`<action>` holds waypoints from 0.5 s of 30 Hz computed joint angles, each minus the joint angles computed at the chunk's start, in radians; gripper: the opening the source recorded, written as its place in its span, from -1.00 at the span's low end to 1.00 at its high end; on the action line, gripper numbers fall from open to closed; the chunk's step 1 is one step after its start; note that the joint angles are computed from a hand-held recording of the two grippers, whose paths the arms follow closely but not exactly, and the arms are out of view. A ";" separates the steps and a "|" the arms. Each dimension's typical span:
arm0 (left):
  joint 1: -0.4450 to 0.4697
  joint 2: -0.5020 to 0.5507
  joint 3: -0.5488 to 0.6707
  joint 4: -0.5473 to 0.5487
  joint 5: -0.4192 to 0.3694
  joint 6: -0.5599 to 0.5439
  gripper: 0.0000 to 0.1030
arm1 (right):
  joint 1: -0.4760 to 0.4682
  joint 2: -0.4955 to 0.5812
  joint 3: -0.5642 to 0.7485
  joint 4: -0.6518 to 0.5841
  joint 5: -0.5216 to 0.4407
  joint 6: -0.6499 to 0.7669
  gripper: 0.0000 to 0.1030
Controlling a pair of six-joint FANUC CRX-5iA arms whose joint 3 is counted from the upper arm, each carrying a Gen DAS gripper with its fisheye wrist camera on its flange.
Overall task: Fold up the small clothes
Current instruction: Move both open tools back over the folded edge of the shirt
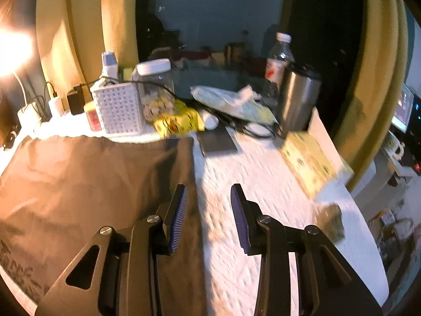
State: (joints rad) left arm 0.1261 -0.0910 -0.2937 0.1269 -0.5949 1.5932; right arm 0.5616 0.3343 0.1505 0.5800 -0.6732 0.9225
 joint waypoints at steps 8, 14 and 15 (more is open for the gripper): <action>-0.005 -0.064 -0.095 0.049 0.002 -0.014 0.14 | -0.007 -0.114 -0.175 -0.014 0.012 -0.069 -0.29; -0.008 -0.116 -0.140 0.041 -0.012 -0.002 0.16 | -0.002 -0.193 -0.282 -0.052 0.025 -0.101 -0.29; -0.016 -0.122 -0.132 0.002 -0.028 0.029 0.16 | 0.001 -0.209 -0.303 -0.060 0.030 -0.109 -0.29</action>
